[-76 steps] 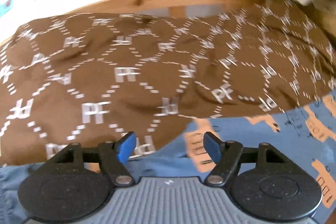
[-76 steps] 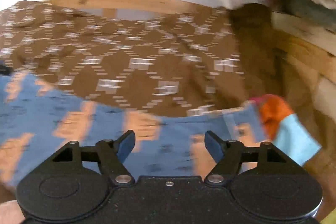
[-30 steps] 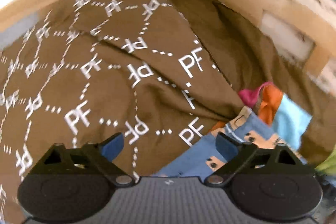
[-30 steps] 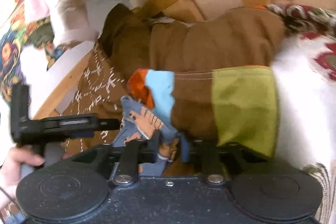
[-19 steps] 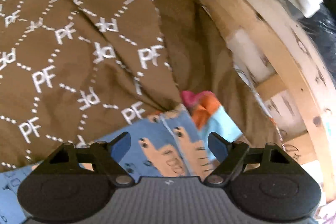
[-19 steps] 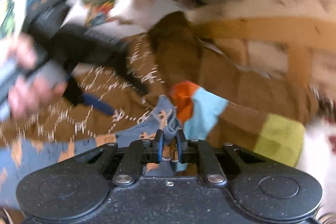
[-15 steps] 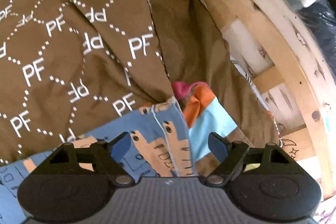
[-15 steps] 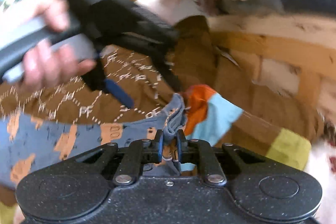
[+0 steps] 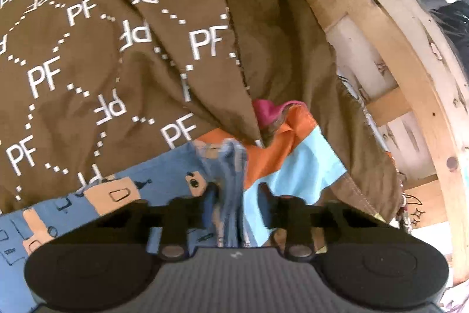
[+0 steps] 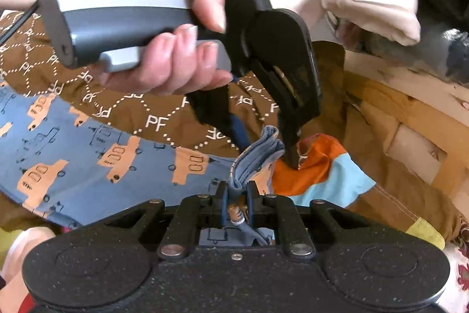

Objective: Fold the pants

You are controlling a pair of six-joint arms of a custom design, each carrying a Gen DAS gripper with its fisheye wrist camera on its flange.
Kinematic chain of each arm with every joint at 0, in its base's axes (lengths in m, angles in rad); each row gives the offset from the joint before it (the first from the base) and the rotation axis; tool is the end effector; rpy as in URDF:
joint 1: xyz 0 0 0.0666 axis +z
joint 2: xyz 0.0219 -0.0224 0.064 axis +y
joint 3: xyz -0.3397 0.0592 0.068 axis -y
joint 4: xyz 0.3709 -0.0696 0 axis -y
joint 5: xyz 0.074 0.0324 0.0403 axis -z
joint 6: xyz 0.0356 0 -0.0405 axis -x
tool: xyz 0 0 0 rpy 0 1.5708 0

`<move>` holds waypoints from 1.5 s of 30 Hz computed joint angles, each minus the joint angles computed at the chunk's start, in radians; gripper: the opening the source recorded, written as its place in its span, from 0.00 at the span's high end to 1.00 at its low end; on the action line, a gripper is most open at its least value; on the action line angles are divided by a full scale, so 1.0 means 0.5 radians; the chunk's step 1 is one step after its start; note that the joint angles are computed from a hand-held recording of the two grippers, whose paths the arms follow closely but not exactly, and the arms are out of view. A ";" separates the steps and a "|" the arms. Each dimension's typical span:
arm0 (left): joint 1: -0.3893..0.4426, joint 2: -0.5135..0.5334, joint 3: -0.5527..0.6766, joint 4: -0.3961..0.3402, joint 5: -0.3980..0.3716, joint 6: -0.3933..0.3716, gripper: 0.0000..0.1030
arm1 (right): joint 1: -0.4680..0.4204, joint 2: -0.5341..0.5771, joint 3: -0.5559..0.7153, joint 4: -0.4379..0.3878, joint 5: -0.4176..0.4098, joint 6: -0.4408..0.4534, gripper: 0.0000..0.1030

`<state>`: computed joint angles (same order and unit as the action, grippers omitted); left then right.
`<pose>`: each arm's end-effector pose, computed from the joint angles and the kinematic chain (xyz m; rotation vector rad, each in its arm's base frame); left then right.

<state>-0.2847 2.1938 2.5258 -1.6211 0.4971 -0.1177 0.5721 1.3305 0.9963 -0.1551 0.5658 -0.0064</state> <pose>0.6238 -0.2007 0.3865 0.6611 2.7349 -0.7444 0.3882 0.2268 0.3060 -0.2180 1.9728 -0.2099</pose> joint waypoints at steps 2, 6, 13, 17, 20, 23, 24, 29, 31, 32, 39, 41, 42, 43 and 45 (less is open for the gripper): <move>0.018 -0.058 -0.100 0.070 0.004 0.013 0.87 | 0.008 -0.002 -0.004 0.003 0.004 0.017 0.87; 0.103 -0.203 -0.330 0.196 0.119 0.040 0.90 | 0.026 -0.023 -0.027 0.050 -0.015 0.062 0.87; 0.321 -0.471 -0.722 0.349 0.341 0.056 0.91 | 0.134 -0.080 -0.070 0.161 -0.124 0.300 0.88; 0.468 -0.596 -0.917 0.437 0.468 0.106 0.91 | 0.195 -0.074 -0.024 0.121 -0.244 0.294 0.88; 0.549 -0.667 -1.033 0.464 0.446 0.029 0.91 | 0.227 -0.041 0.039 0.044 -0.360 0.228 0.88; 0.611 -0.699 -1.111 0.478 0.410 -0.044 0.91 | 0.263 0.030 0.106 -0.001 -0.461 0.227 0.88; 0.628 -0.710 -1.146 0.494 0.397 -0.061 0.91 | 0.272 0.053 0.127 -0.019 -0.493 0.225 0.88; 0.710 -0.715 -1.274 0.562 0.356 -0.082 0.91 | 0.291 0.143 0.209 -0.102 -0.602 0.220 0.88; 0.730 -0.703 -1.306 0.589 0.353 -0.089 0.91 | 0.290 0.175 0.236 -0.138 -0.631 0.202 0.88; 0.742 -0.695 -1.321 0.598 0.359 -0.094 0.91 | 0.290 0.190 0.250 -0.157 -0.639 0.195 0.88; 0.782 -0.653 -1.360 0.618 0.421 -0.067 0.84 | 0.295 0.244 0.282 -0.220 -0.657 0.195 0.79; 0.793 -0.645 -1.368 0.626 0.450 -0.046 0.77 | 0.298 0.253 0.290 -0.229 -0.659 0.196 0.78; 0.798 -0.642 -1.369 0.629 0.460 -0.033 0.73 | 0.295 0.256 0.294 -0.235 -0.660 0.195 0.76; 0.800 -0.637 -1.369 0.630 0.469 -0.016 0.72 | 0.291 0.259 0.298 -0.241 -0.663 0.194 0.76; 0.801 -0.628 -1.367 0.631 0.480 0.008 0.72 | 0.287 0.268 0.308 -0.253 -0.667 0.187 0.76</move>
